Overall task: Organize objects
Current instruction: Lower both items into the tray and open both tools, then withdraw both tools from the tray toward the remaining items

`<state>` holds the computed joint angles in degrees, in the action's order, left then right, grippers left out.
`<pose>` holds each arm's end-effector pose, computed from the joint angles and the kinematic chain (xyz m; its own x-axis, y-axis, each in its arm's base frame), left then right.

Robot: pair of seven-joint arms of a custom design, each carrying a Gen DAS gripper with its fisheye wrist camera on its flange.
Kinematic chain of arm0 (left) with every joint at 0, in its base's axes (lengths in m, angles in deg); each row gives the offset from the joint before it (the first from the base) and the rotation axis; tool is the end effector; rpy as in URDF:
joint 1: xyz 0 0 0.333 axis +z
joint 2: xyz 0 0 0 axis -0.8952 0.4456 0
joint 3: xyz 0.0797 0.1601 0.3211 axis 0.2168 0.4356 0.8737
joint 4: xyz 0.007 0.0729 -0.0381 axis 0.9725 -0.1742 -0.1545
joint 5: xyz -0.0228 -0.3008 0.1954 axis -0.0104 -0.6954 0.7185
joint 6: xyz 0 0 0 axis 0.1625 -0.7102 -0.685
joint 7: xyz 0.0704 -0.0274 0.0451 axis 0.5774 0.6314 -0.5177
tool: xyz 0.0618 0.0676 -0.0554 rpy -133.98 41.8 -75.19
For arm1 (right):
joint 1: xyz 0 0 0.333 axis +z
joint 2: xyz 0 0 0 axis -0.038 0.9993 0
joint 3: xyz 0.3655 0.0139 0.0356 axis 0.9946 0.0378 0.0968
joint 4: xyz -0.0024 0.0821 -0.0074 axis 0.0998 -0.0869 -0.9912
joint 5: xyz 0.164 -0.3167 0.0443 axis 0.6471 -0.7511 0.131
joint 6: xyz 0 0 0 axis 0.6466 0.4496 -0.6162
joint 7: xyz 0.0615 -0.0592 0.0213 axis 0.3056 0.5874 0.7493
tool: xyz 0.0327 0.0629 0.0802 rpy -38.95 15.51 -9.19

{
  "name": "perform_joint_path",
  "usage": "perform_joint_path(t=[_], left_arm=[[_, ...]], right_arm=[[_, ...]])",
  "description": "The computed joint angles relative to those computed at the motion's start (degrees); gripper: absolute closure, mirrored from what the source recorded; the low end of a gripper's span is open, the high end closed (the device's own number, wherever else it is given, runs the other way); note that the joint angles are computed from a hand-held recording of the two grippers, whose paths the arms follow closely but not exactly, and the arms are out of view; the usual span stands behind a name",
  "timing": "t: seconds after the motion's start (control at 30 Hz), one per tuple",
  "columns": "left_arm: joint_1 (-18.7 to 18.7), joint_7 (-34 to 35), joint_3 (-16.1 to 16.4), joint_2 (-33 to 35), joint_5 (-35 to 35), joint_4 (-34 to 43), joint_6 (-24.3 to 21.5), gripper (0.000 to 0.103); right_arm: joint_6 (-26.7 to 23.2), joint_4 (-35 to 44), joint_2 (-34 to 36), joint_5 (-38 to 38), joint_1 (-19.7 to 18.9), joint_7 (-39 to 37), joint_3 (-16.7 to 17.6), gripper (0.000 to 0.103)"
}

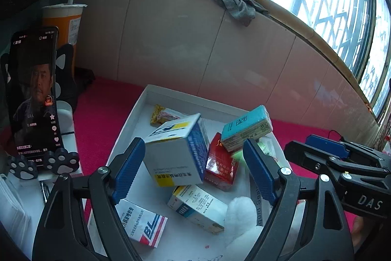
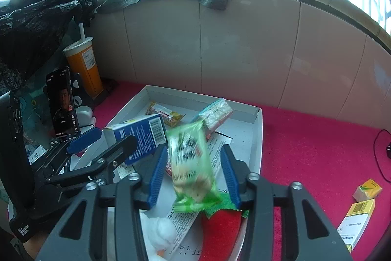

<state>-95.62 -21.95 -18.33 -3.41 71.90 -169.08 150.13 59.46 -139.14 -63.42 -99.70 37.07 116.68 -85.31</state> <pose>0.5954 -0.3806 0.5300 -0.3718 -0.8809 0.2929 -0.5555 -0.0417 -0.8305 0.5427 0.4382 0.5657 -0.0258 -0.9989 -0.0380 -0.6397 0.0457 -0.7672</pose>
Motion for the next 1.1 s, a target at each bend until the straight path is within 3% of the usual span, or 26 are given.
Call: perform_joint_path(t=[0.03,0.07,0.13,0.2,0.47,0.53,0.73,1.0,1.1], left_arm=[[-0.8,-0.5,1.0,-0.1,-0.1,-0.2,0.3,0.019],[-1.5,-0.8,2.0,-0.2,-0.2,-0.5,0.8,0.019],[-3.5,-1.3,4.5,-0.5,-0.5,-1.3,1.8,0.017],[-4.8,-1.4,6.0,-0.9,-1.1,-2.1,3.1,0.0],[-2.6,3.1,2.5,-1.6,-5.8,-4.4,10.1,0.0],[-2.7,4.6,2.2,-1.6,-7.2,-4.4,10.5,0.0],[-3.0,9.0,1.5,-1.9,-11.5,-4.8,11.6,0.0],[-3.6,16.0,-0.1,-2.9,-16.8,-6.2,15.9,0.0],[-1.6,17.2,-3.8,-4.1,-16.9,-7.6,19.2,0.0]], right_arm=[[0.2,-0.6,-0.4,-0.7,0.2,1.0,-0.3,0.025],[0.5,-1.3,-0.9,-1.7,0.4,2.3,-0.6,0.018],[0.6,-2.2,-1.8,-3.3,0.6,4.0,-0.6,0.017],[0.3,-3.0,-2.5,-4.8,0.7,5.2,-0.3,0.017],[-2.4,-8.9,-7.9,-17.2,1.7,16.4,1.9,0.012],[-4.8,-11.0,-9.8,-21.5,1.9,20.6,2.9,0.002],[-17.1,-20.3,-18.0,-36.8,2.5,37.9,7.2,0.0],[-26.1,-29.1,-25.6,-29.0,-2.6,38.1,13.0,0.0],[-28.7,-34.3,-30.6,-25.5,-4.9,41.3,14.5,0.0]])
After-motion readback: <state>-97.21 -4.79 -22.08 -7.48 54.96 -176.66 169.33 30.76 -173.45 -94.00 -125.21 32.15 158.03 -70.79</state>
